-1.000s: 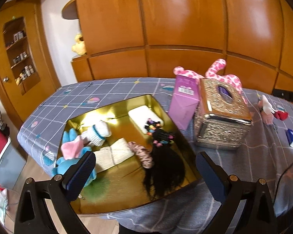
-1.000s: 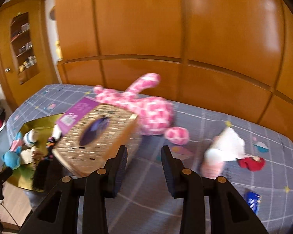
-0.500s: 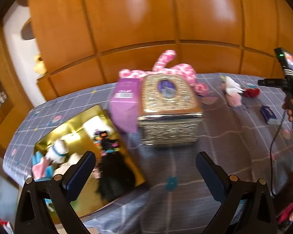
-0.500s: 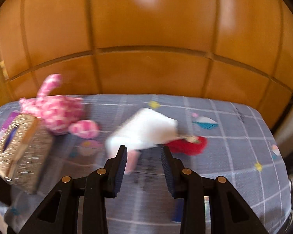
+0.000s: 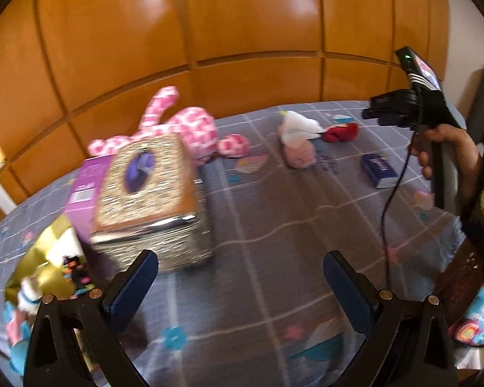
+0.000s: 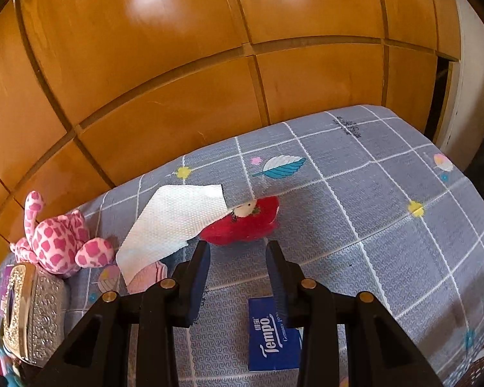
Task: Organize soft objects
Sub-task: 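Grasp the white textured towel with the left gripper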
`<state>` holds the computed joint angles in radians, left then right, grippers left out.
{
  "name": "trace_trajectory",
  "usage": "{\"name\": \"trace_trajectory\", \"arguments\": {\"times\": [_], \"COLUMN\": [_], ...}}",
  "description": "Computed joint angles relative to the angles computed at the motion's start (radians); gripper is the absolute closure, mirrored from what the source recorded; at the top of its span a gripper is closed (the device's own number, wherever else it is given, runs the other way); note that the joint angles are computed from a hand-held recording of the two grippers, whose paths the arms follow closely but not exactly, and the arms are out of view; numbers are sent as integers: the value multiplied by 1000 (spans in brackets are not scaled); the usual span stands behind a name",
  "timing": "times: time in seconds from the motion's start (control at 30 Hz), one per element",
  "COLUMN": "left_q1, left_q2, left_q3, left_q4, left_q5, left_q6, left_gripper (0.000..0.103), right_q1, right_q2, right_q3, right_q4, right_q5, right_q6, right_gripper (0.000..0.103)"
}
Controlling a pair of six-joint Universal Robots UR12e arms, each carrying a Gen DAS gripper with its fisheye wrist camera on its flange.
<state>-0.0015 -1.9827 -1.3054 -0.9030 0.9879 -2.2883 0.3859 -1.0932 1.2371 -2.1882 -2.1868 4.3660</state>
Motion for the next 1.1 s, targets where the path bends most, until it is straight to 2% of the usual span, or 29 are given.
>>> {"name": "trace_trajectory", "arguments": {"times": [0.03, 0.13, 0.3, 0.4, 0.57, 0.83, 0.9, 0.97, 1.1], "left_q1": [-6, -25, -65, -82, -114, -174, -188, -203, -230], "left_q2": [-4, -12, -29, -57, -118, -234, -264, -297, -362], "left_q3": [12, 27, 45, 100, 200, 372, 417, 473, 578], "left_q4": [-37, -68, -44, -124, -212, -226, -233, -262, -310], "left_q5": [-8, -4, 46, 47, 57, 54, 57, 66, 81], "left_q6": [13, 16, 1, -15, -58, -168, -185, -196, -215], "left_gripper": [0, 0, 0, 0, 1, 3, 7, 12, 12], "right_q1": [-1, -1, -8, -16, -24, -26, -27, -29, -32], "right_q2": [1, -1, -23, -41, -62, -66, -67, -68, -70], "right_q3": [-2, 0, 32, 65, 107, 119, 123, 129, 140], "right_q4": [0, 8, 9, -14, -61, -113, -129, -148, -175], "right_q5": [3, 5, 17, 38, 70, 85, 89, 94, 107], "right_q6": [2, 19, 102, 156, 209, 200, 196, 194, 190], "right_gripper": [68, 68, 68, 68, 68, 68, 68, 67, 67]}}
